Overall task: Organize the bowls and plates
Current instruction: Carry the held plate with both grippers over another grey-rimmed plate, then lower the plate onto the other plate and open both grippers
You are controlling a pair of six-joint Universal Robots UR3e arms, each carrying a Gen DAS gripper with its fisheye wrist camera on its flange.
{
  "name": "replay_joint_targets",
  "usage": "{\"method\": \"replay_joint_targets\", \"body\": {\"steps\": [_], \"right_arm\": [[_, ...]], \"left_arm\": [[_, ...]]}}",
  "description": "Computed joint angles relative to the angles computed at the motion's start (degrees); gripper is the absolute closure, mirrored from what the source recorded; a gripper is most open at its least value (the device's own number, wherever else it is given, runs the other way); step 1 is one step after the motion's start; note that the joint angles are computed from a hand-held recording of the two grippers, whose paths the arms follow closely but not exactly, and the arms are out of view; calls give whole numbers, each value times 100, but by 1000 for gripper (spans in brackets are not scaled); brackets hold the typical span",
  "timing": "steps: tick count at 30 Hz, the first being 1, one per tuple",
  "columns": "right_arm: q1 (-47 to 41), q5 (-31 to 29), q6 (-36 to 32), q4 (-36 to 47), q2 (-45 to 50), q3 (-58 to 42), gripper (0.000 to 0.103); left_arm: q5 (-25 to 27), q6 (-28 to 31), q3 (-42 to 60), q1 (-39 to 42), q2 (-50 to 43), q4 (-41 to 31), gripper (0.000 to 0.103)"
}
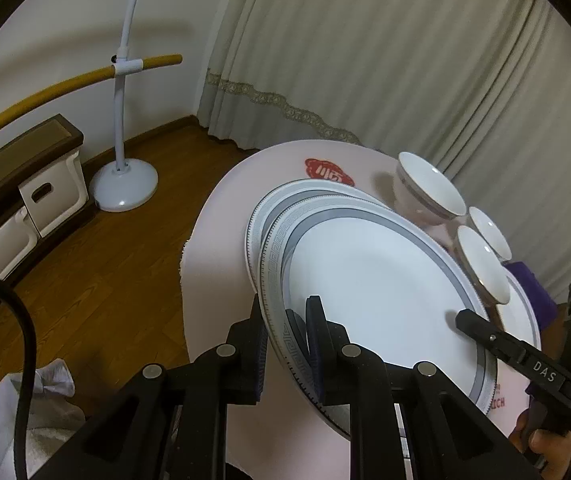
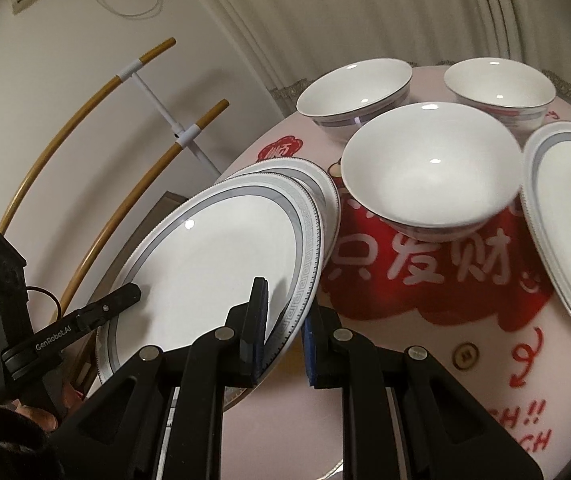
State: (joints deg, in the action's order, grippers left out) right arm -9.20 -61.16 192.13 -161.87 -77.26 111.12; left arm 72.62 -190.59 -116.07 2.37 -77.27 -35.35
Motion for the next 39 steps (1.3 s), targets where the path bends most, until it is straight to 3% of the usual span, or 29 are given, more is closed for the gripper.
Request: {"method": "replay_joint_targets", "body": {"steps": [12, 22, 28, 39], "right_arm": [[128, -291, 222, -201, 152, -33, 87], [242, -729, 384, -5, 94, -95, 87], [131, -600, 375, -71, 87, -6, 87], [504, -1161, 647, 153, 361, -536, 85]], "left_arm": [[87, -116, 544, -229, -929, 342, 88], [60, -42, 573, -223, -1139, 491, 88], [22, -55, 583, -181, -1157, 489, 88], [456, -89, 796, -479, -1341, 533, 87]]}}
